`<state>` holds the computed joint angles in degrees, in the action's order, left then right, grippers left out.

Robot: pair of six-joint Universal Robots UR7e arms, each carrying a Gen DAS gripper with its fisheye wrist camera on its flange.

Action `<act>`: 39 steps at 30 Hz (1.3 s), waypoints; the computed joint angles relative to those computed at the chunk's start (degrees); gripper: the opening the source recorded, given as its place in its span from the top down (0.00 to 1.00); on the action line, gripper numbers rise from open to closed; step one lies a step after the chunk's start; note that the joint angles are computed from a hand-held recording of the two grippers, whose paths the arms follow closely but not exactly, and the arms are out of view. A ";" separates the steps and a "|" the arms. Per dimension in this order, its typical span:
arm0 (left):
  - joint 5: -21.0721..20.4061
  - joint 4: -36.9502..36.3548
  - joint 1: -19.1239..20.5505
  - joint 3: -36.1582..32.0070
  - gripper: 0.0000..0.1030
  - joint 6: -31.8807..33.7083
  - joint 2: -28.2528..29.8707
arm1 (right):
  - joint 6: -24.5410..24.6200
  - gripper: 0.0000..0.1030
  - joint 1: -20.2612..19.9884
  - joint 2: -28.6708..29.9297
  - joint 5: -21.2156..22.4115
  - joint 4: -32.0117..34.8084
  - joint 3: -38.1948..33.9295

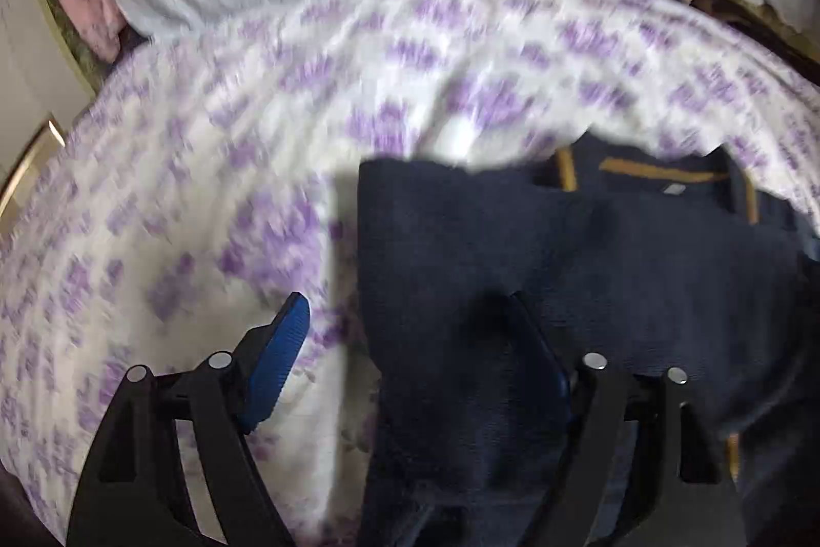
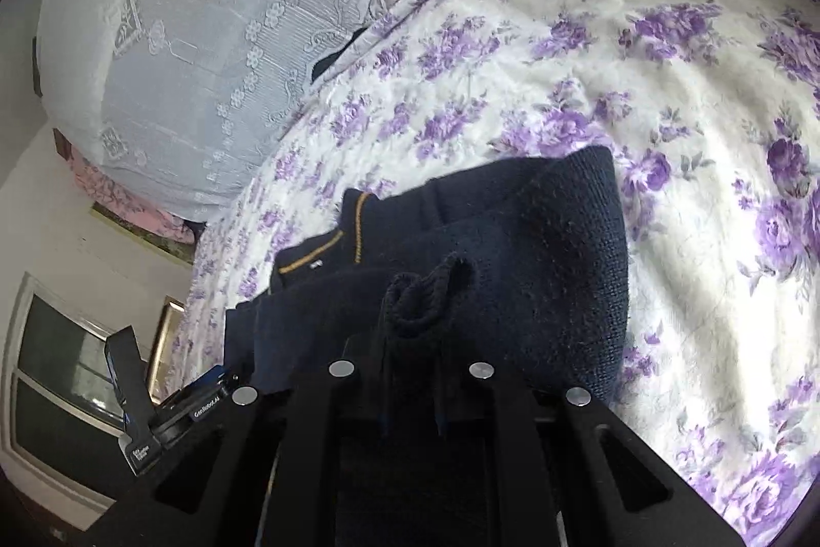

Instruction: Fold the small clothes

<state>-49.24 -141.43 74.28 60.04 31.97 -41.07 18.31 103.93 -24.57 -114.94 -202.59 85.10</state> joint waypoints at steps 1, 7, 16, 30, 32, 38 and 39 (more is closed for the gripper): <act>-1.06 0.88 0.46 -0.49 0.20 -0.82 -0.10 | -0.95 0.89 0.10 0.03 -0.40 0.24 -0.09; -3.91 -6.98 -0.82 4.53 0.24 3.44 -4.32 | -6.62 0.75 4.33 1.27 -13.00 -6.55 -2.03; -4.38 1.12 -1.81 0.52 0.13 4.49 0.94 | -11.54 0.83 3.70 5.51 -12.61 11.03 -11.52; -7.43 -0.13 1.40 7.52 0.04 5.88 -7.67 | -12.79 0.67 9.06 2.66 -19.96 11.15 -3.27; -10.36 -2.88 0.98 9.64 0.04 7.00 -9.71 | -16.46 0.67 10.36 3.21 -19.33 7.09 -4.04; -7.05 -2.50 -1.07 9.02 0.04 7.89 -7.43 | -18.24 0.67 8.99 7.21 -19.18 14.01 -14.64; -3.89 -0.84 -0.95 7.90 0.04 7.70 -5.67 | -15.70 0.68 8.36 7.35 -20.57 17.70 -15.07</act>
<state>-53.13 -142.27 73.33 67.94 39.67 -46.74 2.61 112.30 -17.22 -135.52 -184.89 70.03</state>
